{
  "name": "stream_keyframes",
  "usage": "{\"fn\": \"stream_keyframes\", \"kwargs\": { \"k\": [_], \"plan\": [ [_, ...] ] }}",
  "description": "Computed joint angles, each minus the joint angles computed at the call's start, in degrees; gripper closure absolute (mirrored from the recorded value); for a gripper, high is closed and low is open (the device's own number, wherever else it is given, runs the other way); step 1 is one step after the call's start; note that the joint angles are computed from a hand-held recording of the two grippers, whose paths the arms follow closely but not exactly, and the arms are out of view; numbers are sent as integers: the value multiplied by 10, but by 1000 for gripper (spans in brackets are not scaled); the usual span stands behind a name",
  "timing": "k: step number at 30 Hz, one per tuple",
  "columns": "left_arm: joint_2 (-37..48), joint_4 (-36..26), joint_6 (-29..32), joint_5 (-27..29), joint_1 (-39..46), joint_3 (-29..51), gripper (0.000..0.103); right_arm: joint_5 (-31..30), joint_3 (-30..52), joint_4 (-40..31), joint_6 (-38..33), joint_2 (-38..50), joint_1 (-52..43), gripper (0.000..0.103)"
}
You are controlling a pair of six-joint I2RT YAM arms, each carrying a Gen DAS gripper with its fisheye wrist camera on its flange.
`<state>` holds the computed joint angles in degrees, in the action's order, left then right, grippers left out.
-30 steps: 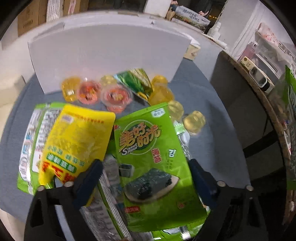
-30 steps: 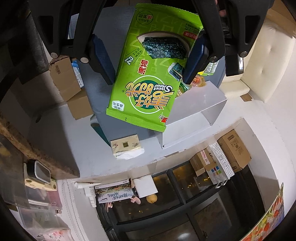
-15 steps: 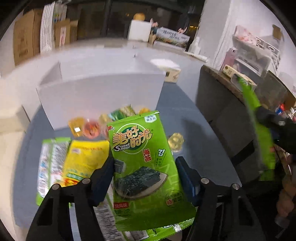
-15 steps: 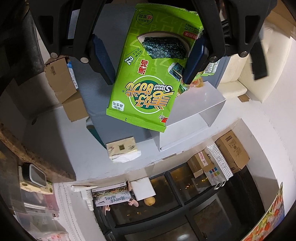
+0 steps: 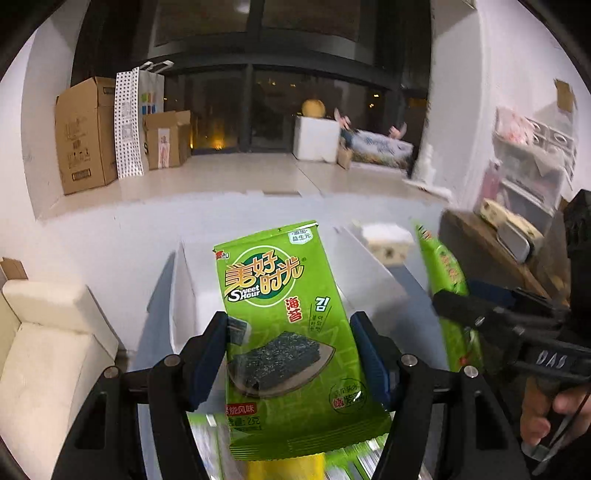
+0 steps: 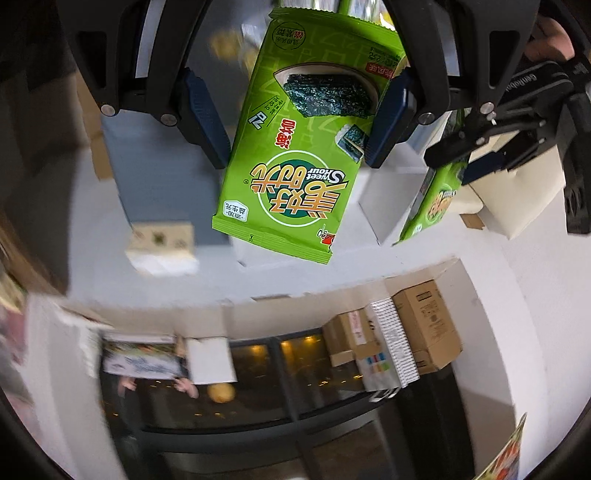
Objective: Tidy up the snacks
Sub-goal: 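Carry both green seaweed packets into the white box and release them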
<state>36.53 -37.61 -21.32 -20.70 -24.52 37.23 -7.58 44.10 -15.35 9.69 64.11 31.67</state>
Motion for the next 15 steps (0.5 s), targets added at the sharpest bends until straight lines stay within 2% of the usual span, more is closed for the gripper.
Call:
{"fn": "stream_keyframes", "kwargs": {
  "k": [2,7,11,12,13,15],
  "plan": [
    [54,67,68,74,106,10,31,14,60,10,-9,77,13,24],
    [213,180,122,170,222,35,31,35,199,-3,-31,233,22,24],
    [294,239,142,177,244,46,24,46,275,-22,-47,312,18,20],
    [308,243,146,180,249,49,15,44,290,-32,-46,324,15,19],
    [314,246,147,178,250,48,0,44,306,-40,-44,337,13,13],
    [314,260,148,166,252,35,0,51,304,-28,-37,338,8,8]
  ]
}}
